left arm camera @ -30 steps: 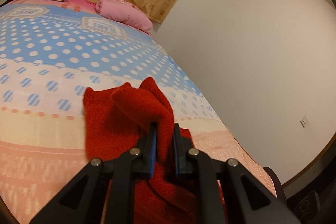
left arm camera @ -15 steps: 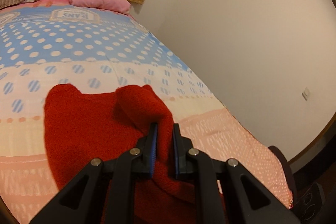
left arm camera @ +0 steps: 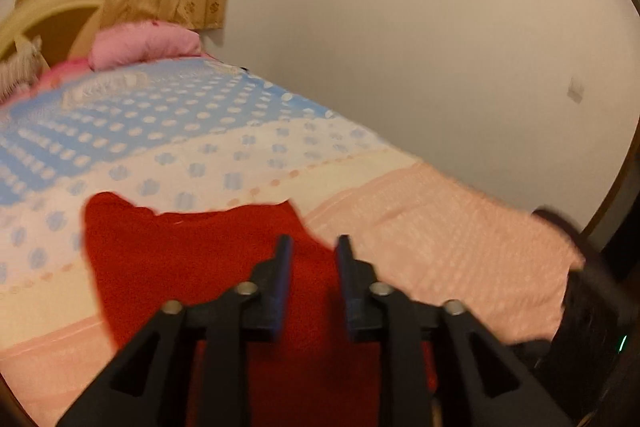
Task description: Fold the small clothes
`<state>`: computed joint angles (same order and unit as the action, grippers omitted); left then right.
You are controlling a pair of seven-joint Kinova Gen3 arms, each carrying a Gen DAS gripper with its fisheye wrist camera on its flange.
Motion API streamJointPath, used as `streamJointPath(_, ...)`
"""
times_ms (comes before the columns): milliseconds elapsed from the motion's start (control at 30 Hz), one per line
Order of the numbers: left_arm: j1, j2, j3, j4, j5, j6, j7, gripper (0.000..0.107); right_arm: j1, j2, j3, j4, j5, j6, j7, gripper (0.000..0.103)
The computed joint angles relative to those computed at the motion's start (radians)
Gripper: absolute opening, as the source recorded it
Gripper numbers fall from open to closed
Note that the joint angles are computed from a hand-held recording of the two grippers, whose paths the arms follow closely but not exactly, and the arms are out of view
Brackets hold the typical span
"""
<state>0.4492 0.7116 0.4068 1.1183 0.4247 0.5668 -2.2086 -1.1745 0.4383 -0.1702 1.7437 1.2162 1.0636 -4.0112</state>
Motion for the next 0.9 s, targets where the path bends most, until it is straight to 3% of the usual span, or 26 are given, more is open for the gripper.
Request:
streamJointPath(133, -0.035, -0.069, -0.016, 0.161, -0.012, -0.116, -0.009, 0.049, 0.077, 0.009, -0.104, 0.018, 0.068, 0.013, -0.041, 0.008)
streamJointPath(200, -0.079, -0.09, 0.016, 0.241, -0.009, -0.18, -0.034, 0.054, 0.068, -0.001, -0.088, 0.045, 0.088, -0.011, -0.093, 0.009)
streamJointPath(267, -0.137, -0.103, 0.071, 0.32, 0.005, -0.253, -0.063, 0.061, 0.011, -0.015, -0.012, 0.066, 0.07, -0.047, -0.139, 0.015)
streamJointPath(300, -0.161, -0.105, 0.096, 0.344, 0.009, -0.273, -0.07, 0.066, -0.028, -0.019, 0.031, 0.067, 0.056, -0.044, -0.143, 0.026)
streamJointPath(333, -0.18, -0.105, 0.117, 0.366, 0.01, -0.293, -0.074, 0.067, -0.063, -0.016, 0.061, 0.065, 0.048, -0.026, -0.156, 0.043)
streamJointPath(367, -0.194, -0.104, 0.134, 0.383, 0.007, -0.308, -0.074, 0.069, -0.091, -0.014, 0.076, 0.068, 0.053, 0.006, -0.183, 0.052)
streamJointPath(400, -0.2, -0.102, 0.142, 0.387, 0.001, -0.308, -0.068, 0.069, -0.113, -0.014, 0.082, 0.072, 0.065, 0.046, -0.207, 0.068)
streamJointPath(433, -0.202, -0.099, 0.147, 0.385, -0.004, -0.309, -0.061, 0.069, -0.124, -0.022, 0.081, 0.075, 0.077, 0.075, -0.215, 0.073)
streamJointPath(533, -0.175, -0.093, 0.123, 0.359, -0.033, -0.287, -0.028, 0.071, -0.074, -0.05, 0.059, 0.062, 0.066, 0.065, -0.143, 0.073)
streamJointPath(667, -0.173, -0.094, 0.126, 0.376, -0.056, -0.31, -0.018, 0.073, 0.11, -0.103, 0.0, 0.046, 0.056, -0.093, 0.019, 0.073)
streamJointPath(767, -0.183, -0.091, 0.137, 0.385, -0.069, -0.321, -0.007, 0.073, 0.248, -0.1, -0.01, 0.003, -0.015, -0.215, 0.141, 0.073)
streamJointPath(867, -0.19, -0.084, 0.144, 0.378, -0.078, -0.313, 0.006, 0.079, 0.387, -0.069, -0.035, -0.038, -0.136, -0.337, 0.263, 0.054)
streamJointPath(900, -0.184, -0.084, 0.135, 0.374, -0.081, -0.309, 0.015, 0.083, 0.434, -0.056, -0.056, -0.044, -0.175, -0.377, 0.297, 0.027)
